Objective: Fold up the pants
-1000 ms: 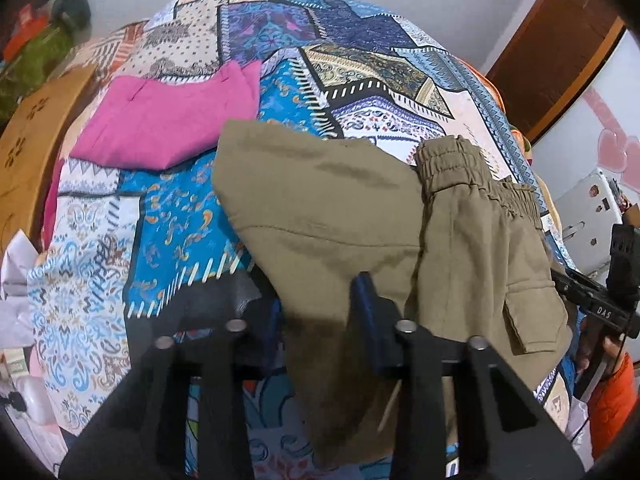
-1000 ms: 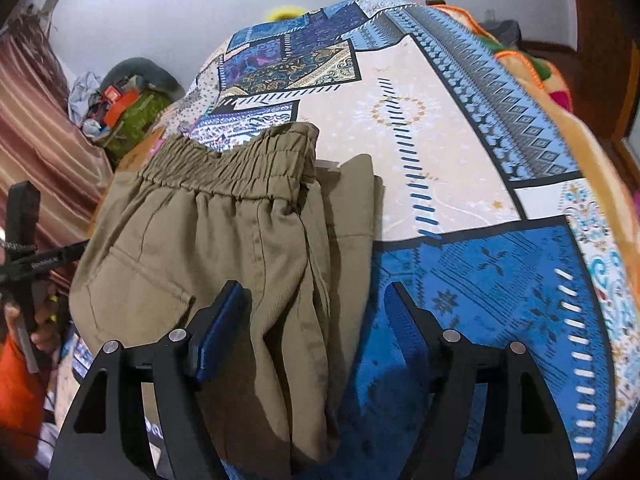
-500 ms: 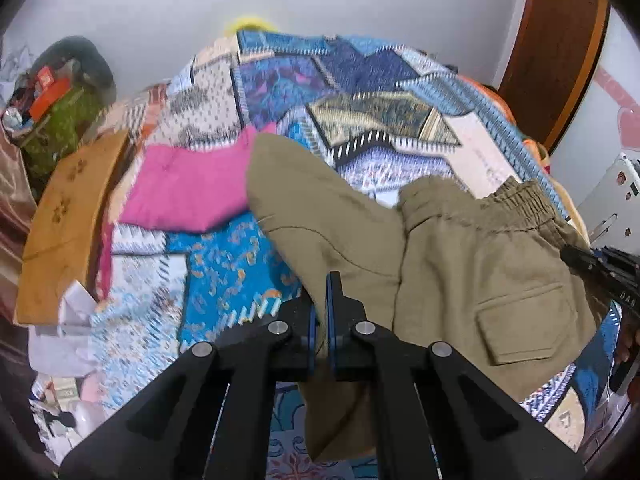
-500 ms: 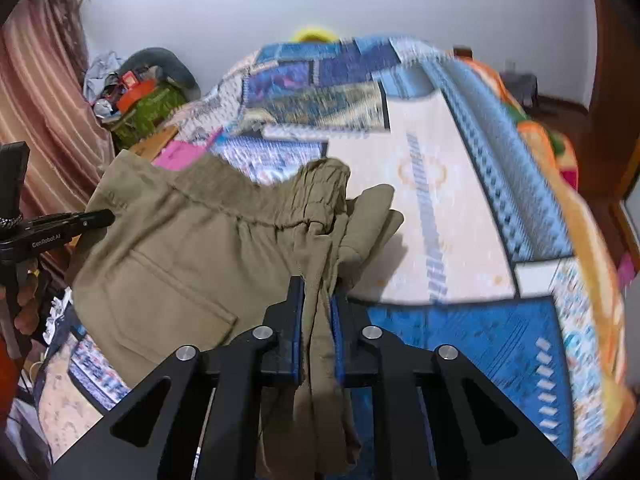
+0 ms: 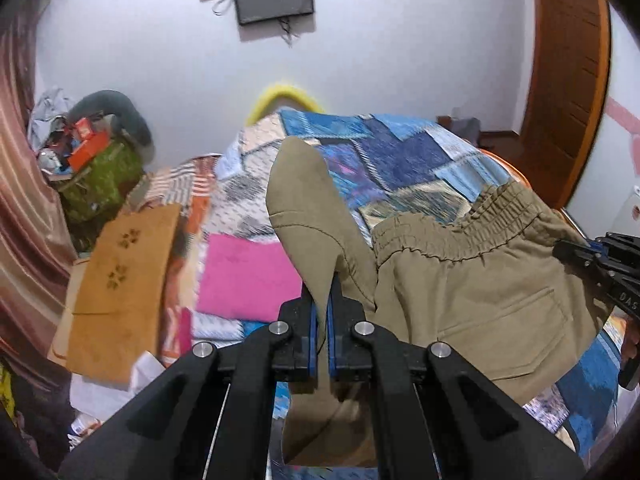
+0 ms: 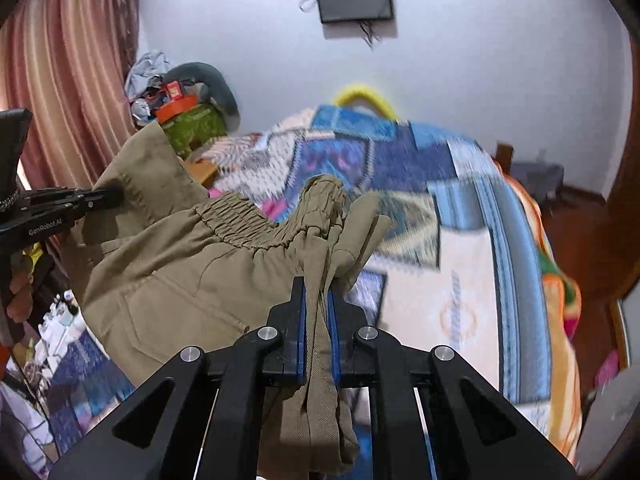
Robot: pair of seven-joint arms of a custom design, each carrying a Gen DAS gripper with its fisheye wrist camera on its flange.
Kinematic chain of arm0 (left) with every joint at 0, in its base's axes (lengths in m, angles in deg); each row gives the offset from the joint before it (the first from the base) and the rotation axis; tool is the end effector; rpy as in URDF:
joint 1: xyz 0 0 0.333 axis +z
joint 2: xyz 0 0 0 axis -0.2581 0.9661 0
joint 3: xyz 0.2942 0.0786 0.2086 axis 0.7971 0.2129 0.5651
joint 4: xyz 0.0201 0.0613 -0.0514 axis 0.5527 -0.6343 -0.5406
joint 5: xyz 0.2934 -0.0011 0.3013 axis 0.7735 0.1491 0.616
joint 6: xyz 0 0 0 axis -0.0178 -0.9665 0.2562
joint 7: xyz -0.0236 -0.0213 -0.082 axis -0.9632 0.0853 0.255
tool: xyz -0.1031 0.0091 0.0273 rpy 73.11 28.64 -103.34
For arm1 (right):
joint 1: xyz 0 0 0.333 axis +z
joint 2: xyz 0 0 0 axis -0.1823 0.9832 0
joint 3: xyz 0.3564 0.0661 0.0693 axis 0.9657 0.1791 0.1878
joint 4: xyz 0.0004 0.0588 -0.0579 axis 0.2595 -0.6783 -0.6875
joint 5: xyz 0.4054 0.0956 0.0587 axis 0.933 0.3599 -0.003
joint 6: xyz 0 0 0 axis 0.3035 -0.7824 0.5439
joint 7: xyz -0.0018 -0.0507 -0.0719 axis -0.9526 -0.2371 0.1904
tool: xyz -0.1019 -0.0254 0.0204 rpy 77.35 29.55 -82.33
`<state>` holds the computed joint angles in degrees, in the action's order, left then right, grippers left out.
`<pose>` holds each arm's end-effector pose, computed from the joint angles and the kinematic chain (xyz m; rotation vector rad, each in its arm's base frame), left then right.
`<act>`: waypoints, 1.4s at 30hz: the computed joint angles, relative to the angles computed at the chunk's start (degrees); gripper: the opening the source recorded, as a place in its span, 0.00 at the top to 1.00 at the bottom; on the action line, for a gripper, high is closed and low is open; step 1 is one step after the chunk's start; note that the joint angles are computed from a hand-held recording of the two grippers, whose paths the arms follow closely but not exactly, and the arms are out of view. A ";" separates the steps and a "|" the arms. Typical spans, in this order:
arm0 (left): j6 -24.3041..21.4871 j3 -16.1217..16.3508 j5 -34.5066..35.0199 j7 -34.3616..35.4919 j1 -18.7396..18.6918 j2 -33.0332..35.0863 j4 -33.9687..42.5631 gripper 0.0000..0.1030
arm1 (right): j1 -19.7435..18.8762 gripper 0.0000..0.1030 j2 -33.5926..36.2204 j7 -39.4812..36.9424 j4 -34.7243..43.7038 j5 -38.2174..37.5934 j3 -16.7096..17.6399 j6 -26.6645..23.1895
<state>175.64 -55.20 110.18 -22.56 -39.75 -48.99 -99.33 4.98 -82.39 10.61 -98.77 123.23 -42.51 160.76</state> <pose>0.5449 -0.3848 0.6373 -1.8395 1.5201 -0.5496 0.5852 0.1704 0.5994 -2.0571 0.9960 -0.3030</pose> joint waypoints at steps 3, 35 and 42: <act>1.04 1.15 -0.16 0.18 1.76 -1.05 -0.82 0.96 | 0.86 0.92 2.97 -0.05 4.14 -0.03 1.19 1.33; 19.25 10.90 -10.53 4.33 14.47 10.83 -10.70 0.82 | 4.97 0.89 33.18 29.55 31.00 -29.57 8.08 1.52; 16.00 10.06 -11.40 4.39 14.33 6.88 -14.07 0.64 | 4.76 0.70 30.00 30.44 27.58 -33.45 7.27 -1.49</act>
